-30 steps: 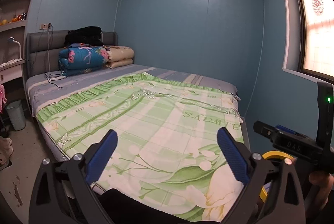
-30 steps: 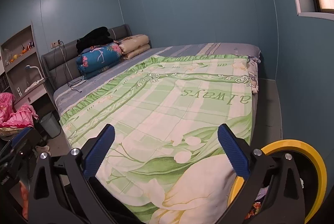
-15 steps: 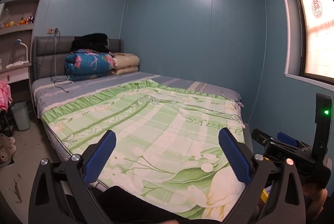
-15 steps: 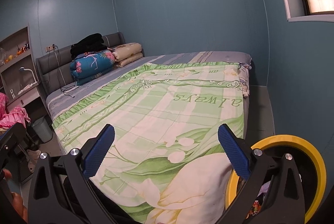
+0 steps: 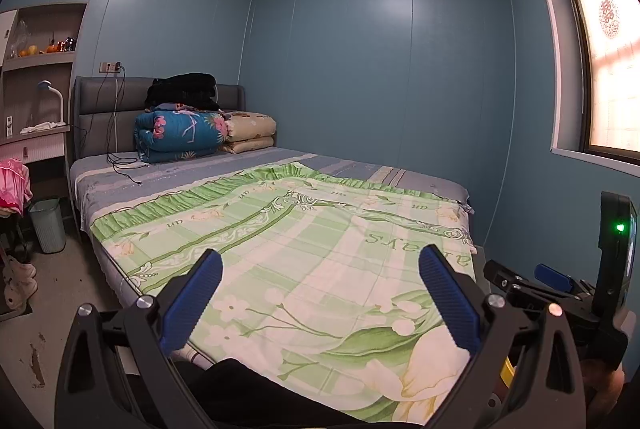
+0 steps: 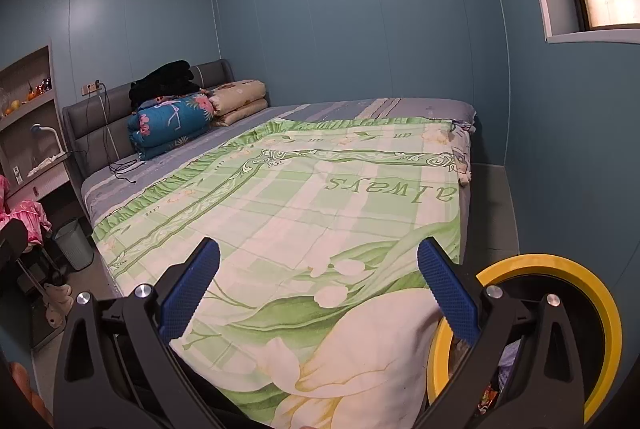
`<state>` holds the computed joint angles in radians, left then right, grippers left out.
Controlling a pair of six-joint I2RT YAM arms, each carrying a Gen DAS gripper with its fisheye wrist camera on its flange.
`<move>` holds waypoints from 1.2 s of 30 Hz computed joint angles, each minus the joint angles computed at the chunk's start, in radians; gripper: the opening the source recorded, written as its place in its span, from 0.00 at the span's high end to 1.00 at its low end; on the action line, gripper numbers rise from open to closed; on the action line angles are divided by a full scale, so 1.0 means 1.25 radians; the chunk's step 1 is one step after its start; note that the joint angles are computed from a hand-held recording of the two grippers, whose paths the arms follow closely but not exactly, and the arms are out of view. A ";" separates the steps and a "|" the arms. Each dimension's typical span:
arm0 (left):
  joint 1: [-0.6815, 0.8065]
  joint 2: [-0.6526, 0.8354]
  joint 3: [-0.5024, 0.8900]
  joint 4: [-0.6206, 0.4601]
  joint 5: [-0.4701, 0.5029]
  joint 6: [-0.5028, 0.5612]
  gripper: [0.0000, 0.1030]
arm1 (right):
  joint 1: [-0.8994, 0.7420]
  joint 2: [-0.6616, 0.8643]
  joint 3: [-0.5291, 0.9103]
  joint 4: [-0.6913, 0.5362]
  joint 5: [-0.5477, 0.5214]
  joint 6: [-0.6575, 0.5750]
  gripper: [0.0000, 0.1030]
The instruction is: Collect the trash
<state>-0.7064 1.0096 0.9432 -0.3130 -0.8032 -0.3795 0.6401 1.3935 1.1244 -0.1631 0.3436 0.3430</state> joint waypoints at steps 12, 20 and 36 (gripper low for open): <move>0.002 -0.002 0.004 -0.021 0.005 -0.013 0.08 | 0.006 0.003 0.000 0.002 0.004 -0.005 0.08; 0.003 -0.003 0.006 -0.028 0.016 -0.014 0.08 | 0.006 0.002 -0.001 0.003 0.010 0.001 0.08; 0.020 0.008 0.007 -0.025 0.053 -0.009 0.08 | -0.002 0.003 0.000 -0.020 0.013 0.015 0.08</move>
